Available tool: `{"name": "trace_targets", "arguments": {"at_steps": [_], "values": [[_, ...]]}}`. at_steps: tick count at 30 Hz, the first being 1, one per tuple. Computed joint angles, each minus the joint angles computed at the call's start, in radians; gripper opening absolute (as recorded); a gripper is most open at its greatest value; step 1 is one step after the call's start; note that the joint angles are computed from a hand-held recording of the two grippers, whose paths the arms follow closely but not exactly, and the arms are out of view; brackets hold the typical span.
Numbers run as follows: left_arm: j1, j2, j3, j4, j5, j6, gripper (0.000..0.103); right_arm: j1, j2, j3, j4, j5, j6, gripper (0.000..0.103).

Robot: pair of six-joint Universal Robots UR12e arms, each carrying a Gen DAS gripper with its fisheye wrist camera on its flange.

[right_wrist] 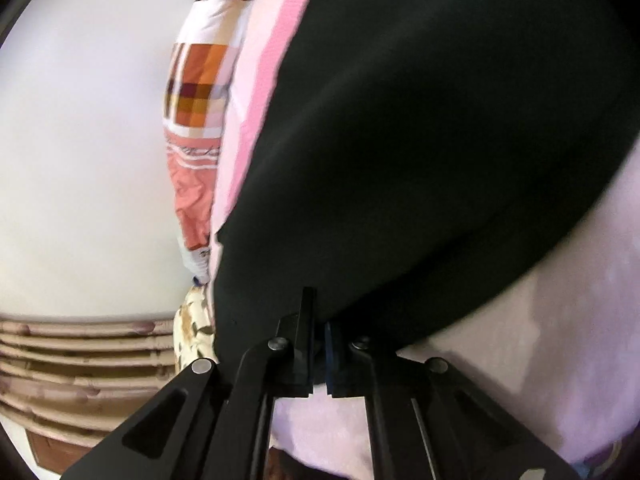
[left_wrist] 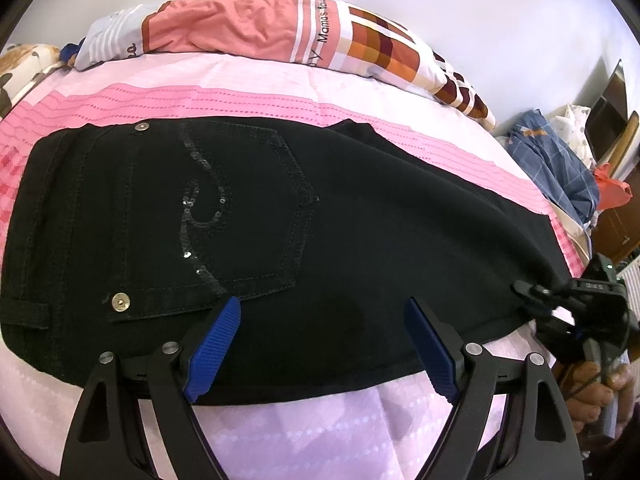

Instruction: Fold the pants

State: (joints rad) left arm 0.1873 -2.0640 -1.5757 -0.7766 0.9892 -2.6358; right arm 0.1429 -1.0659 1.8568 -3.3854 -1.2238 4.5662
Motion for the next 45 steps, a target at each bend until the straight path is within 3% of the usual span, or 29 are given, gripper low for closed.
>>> {"name": "trace_targets", "arguments": {"at_steps": [7, 11, 13, 16, 19, 22, 24, 28, 30, 33, 40, 45], "values": [[0.014, 0.000, 0.004, 0.004, -0.007, -0.019, 0.084, 0.002, -0.013, 0.019, 0.017, 0.021, 0.002, 0.004], [0.012, 0.001, -0.003, 0.022, 0.008, -0.004, 0.084, -0.011, 0.028, 0.028, -0.088, 0.064, 0.127, 0.003], [0.009, 0.004, -0.008, 0.034, 0.022, 0.008, 0.084, -0.015, 0.025, 0.034, -0.105, 0.075, 0.150, 0.011], [0.009, 0.005, -0.007, 0.027, 0.025, 0.016, 0.084, -0.018, -0.004, 0.042, -0.055, 0.095, 0.091, 0.026], [0.013, 0.007, -0.005, 0.018, 0.016, 0.006, 0.084, -0.016, -0.008, 0.030, -0.047, 0.180, 0.060, 0.033], [0.018, 0.006, -0.005, 0.024, 0.010, -0.006, 0.084, -0.011, -0.013, -0.022, 0.057, 0.248, -0.135, 0.033], [0.019, 0.004, -0.003, 0.028, 0.011, -0.006, 0.084, -0.010, -0.029, -0.067, 0.181, 0.204, -0.331, 0.033], [0.020, 0.007, -0.010, 0.039, 0.019, 0.002, 0.084, -0.021, -0.007, -0.168, 0.350, 0.171, -0.559, 0.033], [0.021, 0.008, -0.012, 0.039, 0.022, 0.005, 0.084, -0.013, 0.018, -0.253, 0.496, 0.118, -0.707, 0.033], [0.021, 0.009, -0.013, 0.043, 0.028, 0.005, 0.084, -0.005, 0.062, -0.349, 0.625, 0.091, -0.830, 0.033], [0.030, 0.013, -0.020, 0.064, 0.038, -0.011, 0.084, -0.007, 0.155, -0.520, 0.742, 0.116, -0.973, 0.033], [0.036, 0.014, -0.019, 0.059, 0.038, -0.015, 0.084, 0.009, 0.223, -0.686, 0.857, 0.012, -1.169, 0.033]]}}
